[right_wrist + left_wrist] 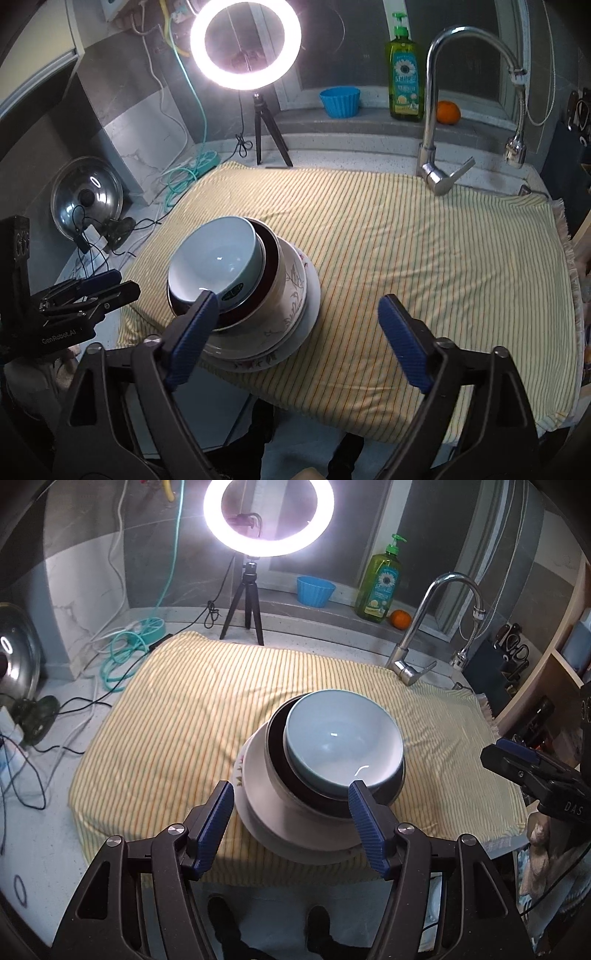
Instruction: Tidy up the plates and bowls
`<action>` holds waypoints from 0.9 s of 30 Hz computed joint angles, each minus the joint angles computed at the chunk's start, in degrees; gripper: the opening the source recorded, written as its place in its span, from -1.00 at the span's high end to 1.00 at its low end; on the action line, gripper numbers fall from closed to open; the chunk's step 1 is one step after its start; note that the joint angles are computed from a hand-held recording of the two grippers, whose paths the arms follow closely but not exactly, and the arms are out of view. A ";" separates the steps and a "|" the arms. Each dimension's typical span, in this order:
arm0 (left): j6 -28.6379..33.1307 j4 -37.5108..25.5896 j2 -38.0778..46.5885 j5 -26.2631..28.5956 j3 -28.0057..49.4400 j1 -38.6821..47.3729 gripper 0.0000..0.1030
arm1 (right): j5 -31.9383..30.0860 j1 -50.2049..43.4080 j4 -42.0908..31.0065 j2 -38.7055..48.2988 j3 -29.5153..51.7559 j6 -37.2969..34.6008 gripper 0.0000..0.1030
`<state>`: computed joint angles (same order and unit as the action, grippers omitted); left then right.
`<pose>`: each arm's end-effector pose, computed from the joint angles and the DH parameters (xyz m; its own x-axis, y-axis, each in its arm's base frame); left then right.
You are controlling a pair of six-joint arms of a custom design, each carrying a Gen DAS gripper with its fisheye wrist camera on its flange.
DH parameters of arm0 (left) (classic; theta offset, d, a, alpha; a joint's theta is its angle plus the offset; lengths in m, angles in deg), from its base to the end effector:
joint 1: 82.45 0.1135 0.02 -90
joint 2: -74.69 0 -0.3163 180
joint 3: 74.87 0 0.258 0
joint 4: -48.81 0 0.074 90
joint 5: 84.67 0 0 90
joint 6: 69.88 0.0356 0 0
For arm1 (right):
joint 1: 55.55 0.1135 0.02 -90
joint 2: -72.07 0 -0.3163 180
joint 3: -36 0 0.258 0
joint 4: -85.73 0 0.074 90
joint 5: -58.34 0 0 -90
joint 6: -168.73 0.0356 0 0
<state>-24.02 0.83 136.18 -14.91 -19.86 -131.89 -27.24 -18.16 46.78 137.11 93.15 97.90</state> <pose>0.1315 -0.1347 0.2749 -0.7851 -0.0876 -0.6132 0.0492 0.9780 -0.2028 0.1741 0.1296 0.2850 -0.7325 -0.1478 -0.6646 -0.3420 0.9239 0.1715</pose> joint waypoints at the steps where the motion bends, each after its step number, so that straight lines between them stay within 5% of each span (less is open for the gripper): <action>1: -0.89 -0.36 0.11 -0.66 0.12 -0.72 -0.24 | 0.59 0.46 -0.25 -0.32 0.13 -0.22 -0.78; 15: -8.50 -4.00 0.57 -6.26 0.90 -7.28 -0.24 | 2.94 3.61 -2.21 -3.70 -0.83 0.30 -0.87; 27: -9.24 -5.52 0.21 -7.96 1.42 -7.99 -0.24 | 2.68 3.29 -2.55 -3.69 -0.73 0.88 -0.87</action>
<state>-33.26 -4.69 136.39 -22.87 -18.44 -139.88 -24.56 -14.87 44.23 133.42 92.41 98.78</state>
